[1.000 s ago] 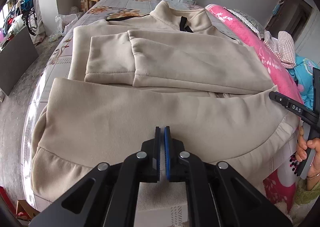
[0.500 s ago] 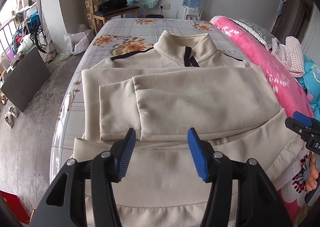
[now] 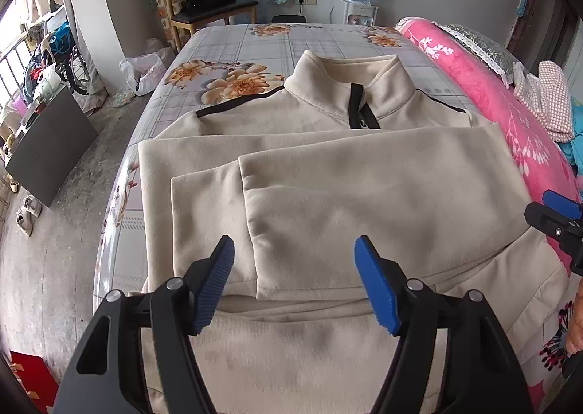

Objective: Fold large clothes
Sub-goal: 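Move both open grippers up the folded jacket toward the collar, then grasp the collar with both grippers and lift it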

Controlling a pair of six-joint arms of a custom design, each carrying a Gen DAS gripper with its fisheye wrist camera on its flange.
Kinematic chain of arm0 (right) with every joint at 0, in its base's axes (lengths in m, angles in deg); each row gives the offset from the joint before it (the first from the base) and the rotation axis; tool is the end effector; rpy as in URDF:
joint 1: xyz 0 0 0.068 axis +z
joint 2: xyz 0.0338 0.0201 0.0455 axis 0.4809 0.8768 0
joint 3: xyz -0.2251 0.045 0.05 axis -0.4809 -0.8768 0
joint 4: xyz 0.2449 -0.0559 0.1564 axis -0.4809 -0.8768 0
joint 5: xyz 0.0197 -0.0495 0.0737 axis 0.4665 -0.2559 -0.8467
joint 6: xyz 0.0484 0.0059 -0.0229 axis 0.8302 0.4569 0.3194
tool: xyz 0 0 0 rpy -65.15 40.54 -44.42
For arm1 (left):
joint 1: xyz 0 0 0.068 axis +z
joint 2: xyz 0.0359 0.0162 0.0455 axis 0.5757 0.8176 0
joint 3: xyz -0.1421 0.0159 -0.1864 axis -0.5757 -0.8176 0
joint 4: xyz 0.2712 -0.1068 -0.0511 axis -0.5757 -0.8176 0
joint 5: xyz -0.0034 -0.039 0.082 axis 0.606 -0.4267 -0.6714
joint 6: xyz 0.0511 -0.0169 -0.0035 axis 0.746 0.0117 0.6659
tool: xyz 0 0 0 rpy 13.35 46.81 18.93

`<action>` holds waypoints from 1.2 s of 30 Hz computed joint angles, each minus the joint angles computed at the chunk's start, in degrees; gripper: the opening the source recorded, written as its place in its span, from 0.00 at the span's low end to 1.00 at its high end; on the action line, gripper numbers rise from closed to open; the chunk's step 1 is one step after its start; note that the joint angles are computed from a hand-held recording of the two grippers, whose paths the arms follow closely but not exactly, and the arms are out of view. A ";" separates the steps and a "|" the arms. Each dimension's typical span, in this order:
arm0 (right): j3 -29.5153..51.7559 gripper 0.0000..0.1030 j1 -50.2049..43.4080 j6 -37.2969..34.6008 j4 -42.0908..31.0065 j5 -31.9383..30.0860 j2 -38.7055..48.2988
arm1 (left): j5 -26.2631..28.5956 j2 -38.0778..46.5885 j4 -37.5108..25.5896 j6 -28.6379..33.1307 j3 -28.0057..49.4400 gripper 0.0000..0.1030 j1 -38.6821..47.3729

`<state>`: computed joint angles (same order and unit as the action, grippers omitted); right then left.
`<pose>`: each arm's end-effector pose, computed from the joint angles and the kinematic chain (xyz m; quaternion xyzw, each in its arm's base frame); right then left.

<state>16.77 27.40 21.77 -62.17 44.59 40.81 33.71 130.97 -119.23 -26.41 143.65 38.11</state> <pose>0.2354 -0.0003 0.2505 0.0028 0.9489 0.0718 0.3074 0.3055 0.0111 0.2493 0.0910 0.9567 -0.0296 0.2750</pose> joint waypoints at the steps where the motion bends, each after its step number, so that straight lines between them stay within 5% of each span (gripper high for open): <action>1: 0.96 0.80 -0.04 0.00 0.12 -0.61 1.30 | -0.14 0.87 0.20 -0.09 0.60 0.66 -0.04; 11: 16.93 0.80 -0.50 -2.67 -1.00 -5.58 17.56 | -0.78 8.50 1.07 -0.21 7.11 0.67 0.08; 27: 56.57 0.80 -0.45 -1.27 -6.29 -10.37 57.17 | -7.12 29.20 3.23 0.56 30.25 0.68 -1.69; 36: 77.28 0.80 -0.36 1.76 -11.35 -11.31 74.40 | 5.49 48.47 -4.13 -4.37 57.08 0.68 -1.37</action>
